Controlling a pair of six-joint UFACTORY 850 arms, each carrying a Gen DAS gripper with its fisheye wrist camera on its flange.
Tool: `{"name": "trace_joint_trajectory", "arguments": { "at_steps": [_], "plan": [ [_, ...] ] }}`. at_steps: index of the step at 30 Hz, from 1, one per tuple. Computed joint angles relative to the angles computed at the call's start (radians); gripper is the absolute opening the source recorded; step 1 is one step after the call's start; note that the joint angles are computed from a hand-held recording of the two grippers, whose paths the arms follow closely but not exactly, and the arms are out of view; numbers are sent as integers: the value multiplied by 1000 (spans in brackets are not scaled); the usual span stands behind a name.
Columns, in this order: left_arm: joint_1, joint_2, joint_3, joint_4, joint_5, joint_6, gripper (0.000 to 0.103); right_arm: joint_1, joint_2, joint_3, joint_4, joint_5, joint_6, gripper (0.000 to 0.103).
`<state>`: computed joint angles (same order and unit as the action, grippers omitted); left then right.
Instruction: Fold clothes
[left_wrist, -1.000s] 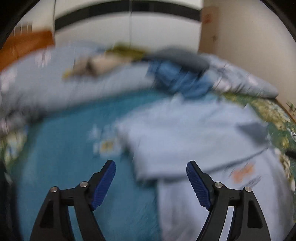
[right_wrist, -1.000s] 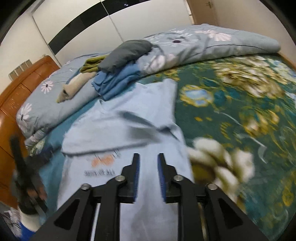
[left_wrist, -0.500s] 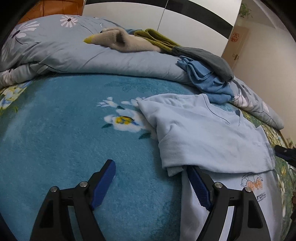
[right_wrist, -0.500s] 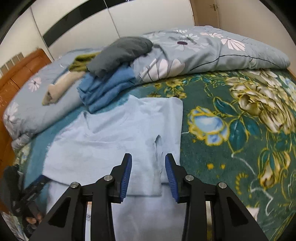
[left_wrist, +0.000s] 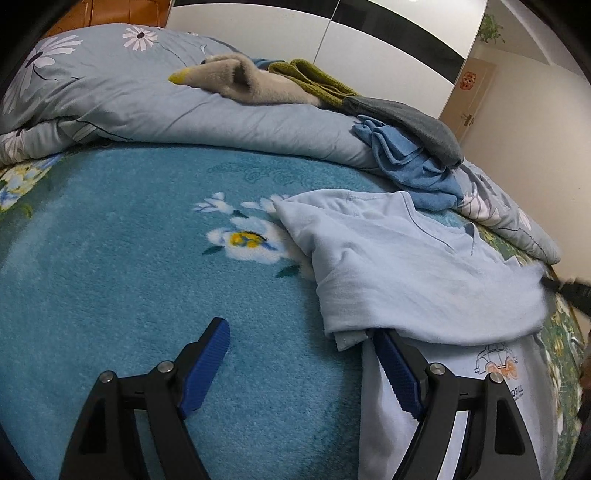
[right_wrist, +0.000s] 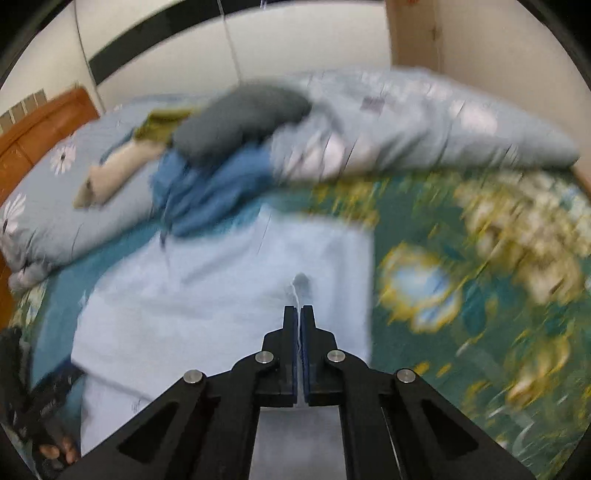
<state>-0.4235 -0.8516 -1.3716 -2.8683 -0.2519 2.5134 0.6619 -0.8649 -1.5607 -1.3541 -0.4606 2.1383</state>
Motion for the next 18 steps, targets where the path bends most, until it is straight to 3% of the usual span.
{"name": "trace_joint_trajectory", "arguments": {
  "at_steps": [5, 8, 12, 16, 18],
  "plan": [
    [-7, -5, -10, -51, 20, 59, 84, -25, -27, -49, 113, -82, -126, 1],
    [-6, -6, -10, -33, 17, 38, 84, -57, -51, -50, 202, 14, -154, 2],
    [-6, -7, -11, -22, 14, 23, 84, -60, -40, -23, 217, 37, -157, 2],
    [-5, -8, -11, -13, 11, 12, 84, -44, 56, 108, 76, 42, 26, 25],
    [-3, -6, -10, 20, 10, -21, 84, -34, 106, 191, -9, 77, 128, 29]
  ]
}}
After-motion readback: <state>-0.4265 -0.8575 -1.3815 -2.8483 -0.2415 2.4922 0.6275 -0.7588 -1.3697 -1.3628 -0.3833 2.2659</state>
